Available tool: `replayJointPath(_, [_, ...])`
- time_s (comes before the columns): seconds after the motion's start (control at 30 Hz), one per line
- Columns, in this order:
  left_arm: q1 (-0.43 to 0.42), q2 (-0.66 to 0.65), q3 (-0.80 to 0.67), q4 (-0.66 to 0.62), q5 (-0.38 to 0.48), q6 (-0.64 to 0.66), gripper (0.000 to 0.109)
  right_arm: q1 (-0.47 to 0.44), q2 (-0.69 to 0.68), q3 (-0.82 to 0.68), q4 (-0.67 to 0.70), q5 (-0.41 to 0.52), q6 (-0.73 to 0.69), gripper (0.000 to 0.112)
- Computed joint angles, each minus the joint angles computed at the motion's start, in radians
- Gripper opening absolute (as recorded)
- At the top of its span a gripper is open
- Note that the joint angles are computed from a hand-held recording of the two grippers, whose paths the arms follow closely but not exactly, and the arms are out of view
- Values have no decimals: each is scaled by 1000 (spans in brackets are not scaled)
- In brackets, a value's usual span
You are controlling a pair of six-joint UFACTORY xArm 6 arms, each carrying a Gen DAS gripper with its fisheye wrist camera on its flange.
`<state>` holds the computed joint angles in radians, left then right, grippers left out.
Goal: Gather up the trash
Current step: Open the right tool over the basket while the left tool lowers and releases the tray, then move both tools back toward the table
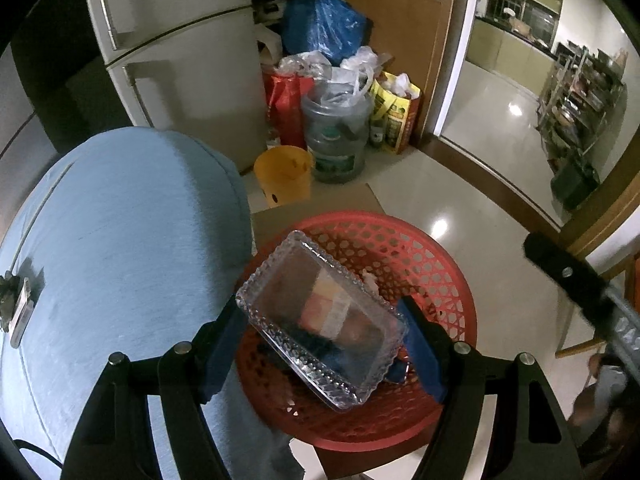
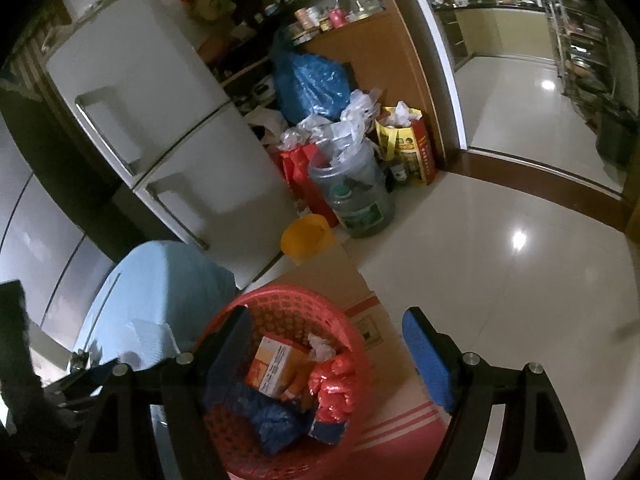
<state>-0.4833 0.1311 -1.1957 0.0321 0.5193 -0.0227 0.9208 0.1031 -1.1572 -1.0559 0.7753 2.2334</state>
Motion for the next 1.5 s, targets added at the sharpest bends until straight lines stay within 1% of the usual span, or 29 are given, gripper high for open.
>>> replayJointPath(0.33, [-20, 52, -43, 23, 27, -7, 78, 15, -32, 12, -31, 34, 28, 81])
replayJointPath(0.4, [-22, 65, -58, -14, 41, 18, 82, 18, -37, 12, -36, 40, 30, 81])
replayJointPath(0.5, [-16, 83, -84, -101, 83, 74, 85, 24, -41, 6, -38, 52, 24, 81])
replayJointPath(0.6, [-16, 100, -104, -121, 108, 88, 85, 33, -42, -5, -39, 67, 15, 81])
replayJointPath(0.87, [-12, 93, -97, -156, 120, 122, 85, 53, -35, -37, -28, 101, -18, 81])
replayJointPath(0.97, [-2, 92, -101, -225, 138, 175, 85, 59, -23, -58, -23, 107, -35, 81])
replayJointPath(1.07, [18, 102, -121, -361, 167, 264, 86, 66, -12, -79, -18, 116, -50, 81])
replayJointPath(1.1, [30, 107, -134, -421, 189, 293, 86, 69, -7, -87, -17, 121, -56, 81])
replayJointPath(1.17, [46, 109, -144, -486, 208, 320, 86, 75, -2, -97, -17, 125, -60, 81])
replayJointPath(1.3, [69, 99, -144, -538, 218, 357, 87, 78, 0, -97, -13, 121, -58, 81])
replayJointPath(1.5, [99, 100, -151, -584, 230, 346, 87, 79, 0, -94, -18, 112, -53, 81])
